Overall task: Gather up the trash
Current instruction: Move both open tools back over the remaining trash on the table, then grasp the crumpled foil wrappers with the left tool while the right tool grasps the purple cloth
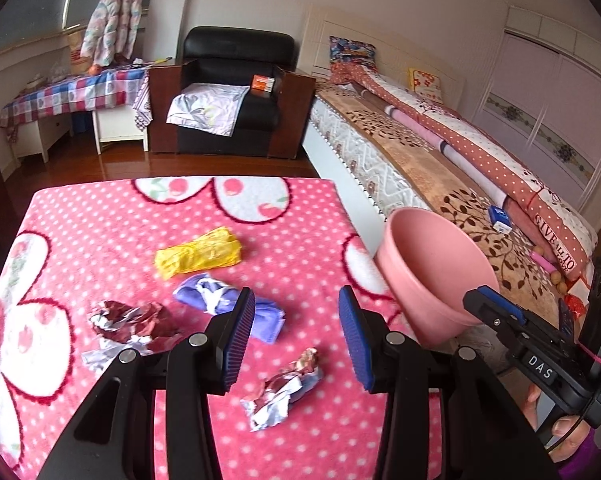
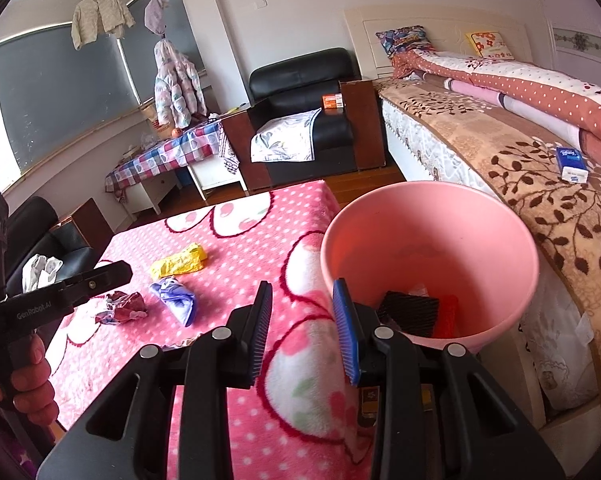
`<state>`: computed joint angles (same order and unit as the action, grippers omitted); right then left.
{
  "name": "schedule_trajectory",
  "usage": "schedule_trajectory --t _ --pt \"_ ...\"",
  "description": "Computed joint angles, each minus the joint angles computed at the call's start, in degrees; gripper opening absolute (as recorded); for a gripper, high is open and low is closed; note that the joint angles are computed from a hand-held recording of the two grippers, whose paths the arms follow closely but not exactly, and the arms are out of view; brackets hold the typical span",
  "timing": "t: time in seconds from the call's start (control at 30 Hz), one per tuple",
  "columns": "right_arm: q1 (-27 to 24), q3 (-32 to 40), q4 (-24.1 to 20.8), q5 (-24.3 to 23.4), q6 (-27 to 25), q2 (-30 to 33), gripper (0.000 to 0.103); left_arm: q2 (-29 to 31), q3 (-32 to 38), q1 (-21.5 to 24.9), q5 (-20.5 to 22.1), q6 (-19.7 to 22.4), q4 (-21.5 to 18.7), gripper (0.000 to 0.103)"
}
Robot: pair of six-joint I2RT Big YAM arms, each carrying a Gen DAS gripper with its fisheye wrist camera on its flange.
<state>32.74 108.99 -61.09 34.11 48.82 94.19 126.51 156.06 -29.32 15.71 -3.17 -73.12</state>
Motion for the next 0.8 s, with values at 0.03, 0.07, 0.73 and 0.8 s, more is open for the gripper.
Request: schedule_trajectory --t 0.03,0.07,0.73,0.8 --pt "0.04 0.13 -0.01 -0.08 0.11 0.15 0.032 -0.89 -1.72 0.43 0.13 -0.07 0.85 0.043" --pt "0.05 0.18 0.10 -0.22 0.15 0.26 0.032 -1.69 -3.22 0.70 0.12 -0.17 1.57 0.043" --pt "0.35 2.36 4.76 -7.55 -4.30 4.13 0.032 -12.40 -22.42 7.47 -7.42 -0.33 10.84 0.048" --pt "0.38 3.06 4.53 -8.22 -4.55 4.85 0.032 -12.81 -23.61 8.27 -7.73 -0.71 10.59 0.048"
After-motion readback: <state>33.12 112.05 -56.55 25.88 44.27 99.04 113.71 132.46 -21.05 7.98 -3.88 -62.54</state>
